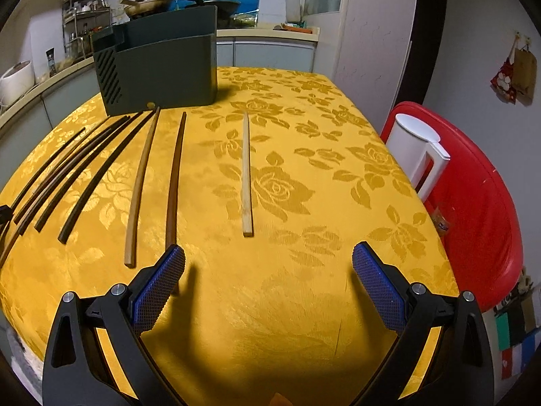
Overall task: Organize utensils
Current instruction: 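Grasp a dark chopstick with the left tool while the right tool grasps a light wooden chopstick, then lift both held chopsticks and carry them over the green utensil holder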
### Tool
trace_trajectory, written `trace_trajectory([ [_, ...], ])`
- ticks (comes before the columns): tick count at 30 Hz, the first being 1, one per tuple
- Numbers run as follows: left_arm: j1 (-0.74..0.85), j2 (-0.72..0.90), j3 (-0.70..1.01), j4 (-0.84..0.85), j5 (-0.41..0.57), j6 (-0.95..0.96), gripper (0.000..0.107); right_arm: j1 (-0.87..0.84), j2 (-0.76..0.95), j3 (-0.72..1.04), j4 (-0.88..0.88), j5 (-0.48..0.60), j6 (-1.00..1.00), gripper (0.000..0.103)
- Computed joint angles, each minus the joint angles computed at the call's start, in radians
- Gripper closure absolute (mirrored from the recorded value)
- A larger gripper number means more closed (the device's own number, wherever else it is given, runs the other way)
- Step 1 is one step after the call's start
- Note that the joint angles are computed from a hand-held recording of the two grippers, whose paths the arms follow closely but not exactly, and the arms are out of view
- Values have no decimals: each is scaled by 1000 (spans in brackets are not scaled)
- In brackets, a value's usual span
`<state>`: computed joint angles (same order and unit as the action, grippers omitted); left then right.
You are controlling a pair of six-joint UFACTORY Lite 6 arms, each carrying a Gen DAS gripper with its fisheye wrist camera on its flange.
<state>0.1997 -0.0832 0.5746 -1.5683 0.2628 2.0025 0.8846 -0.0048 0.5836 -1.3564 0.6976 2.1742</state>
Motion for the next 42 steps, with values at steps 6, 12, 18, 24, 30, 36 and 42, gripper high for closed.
trace_trajectory([
  [6, -16, -3, -3, -51, -15, 53, 100, -30, -5, -39, -60, -73, 78, 6],
  [12, -10, -4, -15, -130, -2, 131, 100, -65, -4, -48, -134, -97, 145, 15],
  [18, -8, 1, -13, -148, 7, 138, 100, -130, 54, 22, -208, -130, 138, 43],
  [24, -1, 8, -12, -175, 23, 157, 100, -142, 86, 48, -300, -142, 168, 83],
  [30, -12, 8, 1, -106, 20, 74, 100, -115, 91, 56, -282, -131, 129, 95],
  [36, 4, -120, -2, 94, 48, -129, 101, -79, -16, 12, -234, -108, 106, 95],
  [42, 41, -278, 27, 275, 120, -356, 101, -22, -175, -3, -163, -49, 29, 95],
])
